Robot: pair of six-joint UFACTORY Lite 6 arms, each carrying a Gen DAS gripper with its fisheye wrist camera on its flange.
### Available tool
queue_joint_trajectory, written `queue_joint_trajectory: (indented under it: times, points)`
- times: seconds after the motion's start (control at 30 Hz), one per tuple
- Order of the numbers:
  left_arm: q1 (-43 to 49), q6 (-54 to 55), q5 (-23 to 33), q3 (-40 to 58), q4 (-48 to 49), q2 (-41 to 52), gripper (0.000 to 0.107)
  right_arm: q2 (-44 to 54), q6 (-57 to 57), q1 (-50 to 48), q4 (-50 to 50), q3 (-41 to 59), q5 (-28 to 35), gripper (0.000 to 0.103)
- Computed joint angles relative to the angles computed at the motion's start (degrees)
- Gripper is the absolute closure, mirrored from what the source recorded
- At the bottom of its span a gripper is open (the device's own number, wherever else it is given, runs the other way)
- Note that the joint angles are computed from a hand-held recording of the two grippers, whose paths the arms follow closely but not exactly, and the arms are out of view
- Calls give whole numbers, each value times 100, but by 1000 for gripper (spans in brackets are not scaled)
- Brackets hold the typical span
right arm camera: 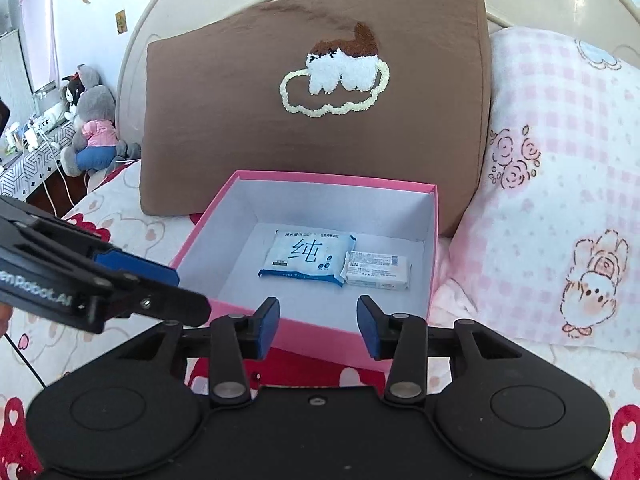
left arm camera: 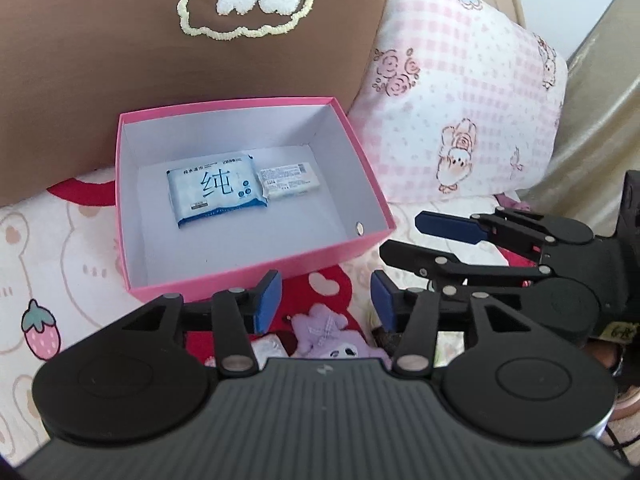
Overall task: Organize objects
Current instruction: 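Raise the left gripper out of the pink box and back away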
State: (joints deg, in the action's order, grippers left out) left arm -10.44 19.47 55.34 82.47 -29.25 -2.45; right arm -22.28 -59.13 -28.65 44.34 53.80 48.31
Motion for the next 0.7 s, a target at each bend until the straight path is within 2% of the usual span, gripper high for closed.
queue_joint_trajectory:
  times: [0.1, 0.23, 0.4, 0.6, 0.7]
  points:
    - [-78, -128, -19, -190, 255, -322, 55, -196, -15, -138, -65, -21, 240, 53]
    - [15, -178, 142, -275, 408, -632, 51, -535, -69, -283, -254, -41, 563, 36]
    - [230, -37, 498, -252, 550, -865, 51, -814, -89, -609, -277, -56, 1153, 34]
    - [612, 209, 873, -449, 384, -1226, 49, -1267, -131, -903, -218, -244, 1587, 26]
    - [825, 339, 1008, -610, 274, -1460, 43, -1469, -61, -849, -286, -366, 1652, 12]
